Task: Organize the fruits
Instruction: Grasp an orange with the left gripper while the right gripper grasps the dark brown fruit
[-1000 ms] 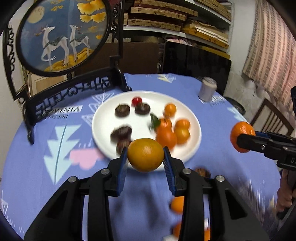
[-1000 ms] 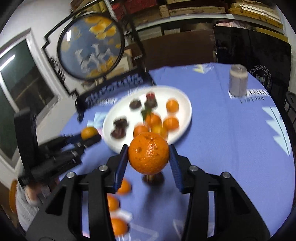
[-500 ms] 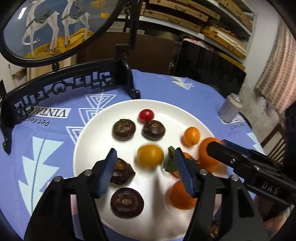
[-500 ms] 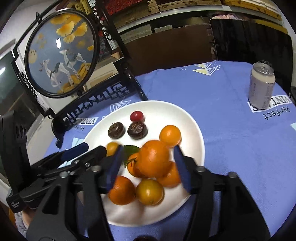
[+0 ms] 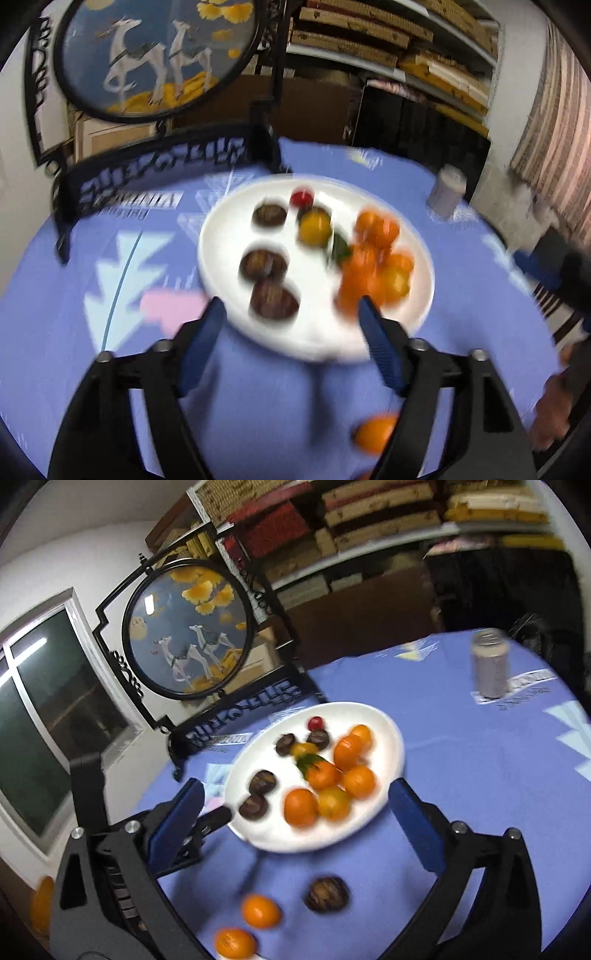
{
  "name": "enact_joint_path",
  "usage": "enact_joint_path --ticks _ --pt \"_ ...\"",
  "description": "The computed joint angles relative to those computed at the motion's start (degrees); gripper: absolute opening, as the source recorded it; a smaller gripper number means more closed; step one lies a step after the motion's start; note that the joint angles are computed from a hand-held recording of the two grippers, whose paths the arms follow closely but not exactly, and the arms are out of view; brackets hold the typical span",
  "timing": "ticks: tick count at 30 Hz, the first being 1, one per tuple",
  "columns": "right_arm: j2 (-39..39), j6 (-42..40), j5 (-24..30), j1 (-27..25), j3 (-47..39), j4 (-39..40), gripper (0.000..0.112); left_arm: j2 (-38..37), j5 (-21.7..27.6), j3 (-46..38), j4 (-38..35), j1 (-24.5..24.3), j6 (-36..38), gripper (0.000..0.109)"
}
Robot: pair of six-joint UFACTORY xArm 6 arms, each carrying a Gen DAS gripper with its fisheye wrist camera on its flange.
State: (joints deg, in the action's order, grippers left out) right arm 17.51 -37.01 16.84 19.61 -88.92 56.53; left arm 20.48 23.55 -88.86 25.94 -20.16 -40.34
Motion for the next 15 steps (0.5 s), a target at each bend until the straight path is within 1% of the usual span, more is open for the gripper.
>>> enact_joint_path --ticks 1,2,3,4,6,7,8,9,11,12,14,15 --pt "-2.6 -2.7 -3.8 0.9 4.6 0.7 0.101 -1.6 -0.1 2.7 3.8 -0.3 -3.1 0.096" --pt "-4.4 -3.3 -6.5 1.6 8.0 -0.7 0.101 -3.0 0.3 4.9 8.1 -0.9 -6.5 0.099" --pt "-5.5 -3.1 -7.7 1.8 10.3 -2.4 0.101 -4.7 0.7 7.2 13.7 -1.8 -10.3 0.099" --pt "-6.8 -1.5 -8.5 2.0 13.0 -6.1 0.101 -5.9 0.7 8.8 17.5 -2.4 -12.6 0.099" --pt "-8.5 1.1 -7.2 1.6 15.6 -9.4 0.101 -8.1 1.1 11.2 26.0 -3.9 -17.4 0.099" --pt "-9.2 3.6 -5.8 1.1 16.6 -10.2 0.101 -8.8 1.4 12.0 29.9 -4.6 -19.7 0.102" --pt "-9.5 4.4 -4.7 0.6 16.8 -9.3 0.101 -9.0 1.5 12.3 31.4 -5.0 -20.5 0.102" --pt "-9.6 4.1 -3.5 0.2 16.6 -7.2 0.101 -9.0 1.3 12.5 31.2 -5.5 -19.3 0.102" --pt "-9.4 2.9 -0.4 -1.1 15.6 -3.1 0.101 -8.1 0.8 12.2 27.5 -5.9 -14.7 0.102" --pt "-9.2 2.1 -0.1 -1.3 15.2 -1.9 0.101 -7.3 1.2 11.7 25.8 -6.2 -12.5 0.102" --pt "-9.3 3.0 -2.0 -1.2 15.7 -2.4 0.101 -6.5 1.0 11.3 22.8 -6.4 -9.1 0.102" --pt "-9.2 3.0 -1.6 -1.5 15.5 -2.4 0.101 -5.9 0.5 11.0 19.9 -6.3 -6.4 0.102"
